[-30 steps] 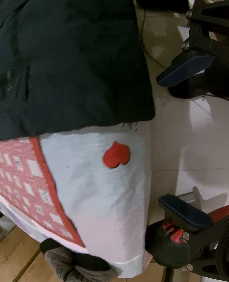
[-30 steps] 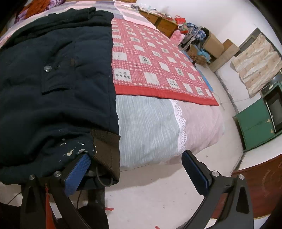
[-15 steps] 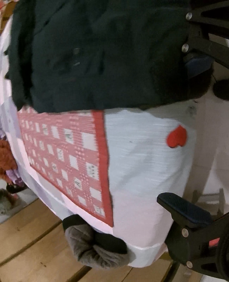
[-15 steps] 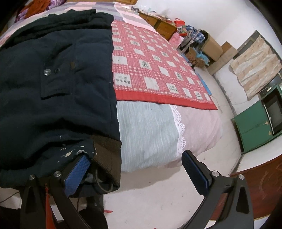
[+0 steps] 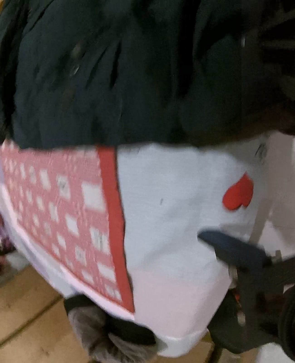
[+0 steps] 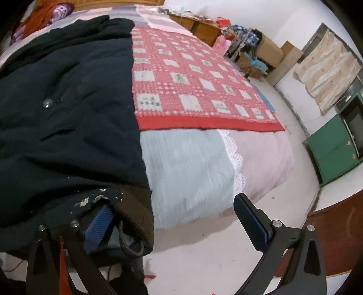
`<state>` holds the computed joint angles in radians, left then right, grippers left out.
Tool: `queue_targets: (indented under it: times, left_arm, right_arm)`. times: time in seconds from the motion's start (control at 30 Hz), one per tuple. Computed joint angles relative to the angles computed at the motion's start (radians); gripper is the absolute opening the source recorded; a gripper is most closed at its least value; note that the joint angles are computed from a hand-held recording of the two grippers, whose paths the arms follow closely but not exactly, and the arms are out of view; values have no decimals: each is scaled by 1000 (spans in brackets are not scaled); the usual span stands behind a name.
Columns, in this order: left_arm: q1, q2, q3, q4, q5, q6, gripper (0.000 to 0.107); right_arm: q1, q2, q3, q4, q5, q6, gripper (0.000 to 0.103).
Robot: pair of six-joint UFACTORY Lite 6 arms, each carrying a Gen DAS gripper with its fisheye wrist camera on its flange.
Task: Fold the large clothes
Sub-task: 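Grasp the ribbed jacket hem with the right tool while the left tool grasps the hem too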
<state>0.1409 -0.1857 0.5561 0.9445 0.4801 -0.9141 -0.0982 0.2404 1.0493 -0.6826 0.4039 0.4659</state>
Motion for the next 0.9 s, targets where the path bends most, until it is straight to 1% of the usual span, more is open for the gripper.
queue_targets:
  times: [0.03,0.07,0.1,0.2,0.27,0.33,0.43,0.47,0.5,0.53,0.57,0.6,0.63,0.67,0.73,0.8,0.83,0.87,0.9]
  left_arm:
    - [-29,10,4,-16,4,21,47]
    - [-54,22,8,-9,10,19,46]
    - [-65,34,14,-7,12,10,46]
    - [-57,64,31,-18,2,-4,46]
    - [-64,72,29,-1,4,-27,46]
    - [-74,76,21,41,6,-65,46]
    - [-83,95,21,72,1,-123,46]
    - [-87,105,25,72,3,-134,47]
    - [-92,115,30,81,12,-156,49]
    - [-92,121,32,91,17,-173,54]
    - [-82,122,34,96,24,-179,65]
    - [-68,116,31,103,30,-181,72]
    - [-48,107,26,111,33,-181,85]
    - [-29,96,17,119,27,-181,91]
    - [17,65,-10,111,-25,-146,91]
    - [14,69,-16,126,-37,-160,91]
    - [13,81,-10,126,-41,-162,90]
    - [13,96,-1,120,-48,-166,89]
    - [21,103,8,88,-61,-139,87]
  right_arm:
    - [4,1,-2,63,1,-64,88]
    - [10,7,-7,137,10,-141,85]
    - [19,5,-16,168,18,-179,81]
    - [13,-40,-89,225,14,-227,81]
    - [6,-51,-123,208,23,-221,81]
    - [-12,-51,-145,137,24,-161,81]
    - [-65,-13,-95,89,12,-46,81]
    - [-73,17,-56,124,6,-54,81]
    - [-66,52,-19,175,4,-103,80]
    - [-54,67,-4,201,-1,-145,73]
    - [-35,77,1,191,-17,-162,69]
    - [-27,85,7,149,-27,-138,66]
    - [-30,91,11,87,-35,-73,66]
    - [-57,89,15,54,-47,-26,66]
    - [-83,96,19,67,-54,-25,66]
    - [-62,110,26,48,-37,-9,66]
    - [-56,120,37,74,-31,-26,66]
    - [-49,134,52,101,-25,-42,66]
    - [-42,145,64,94,-17,-27,67]
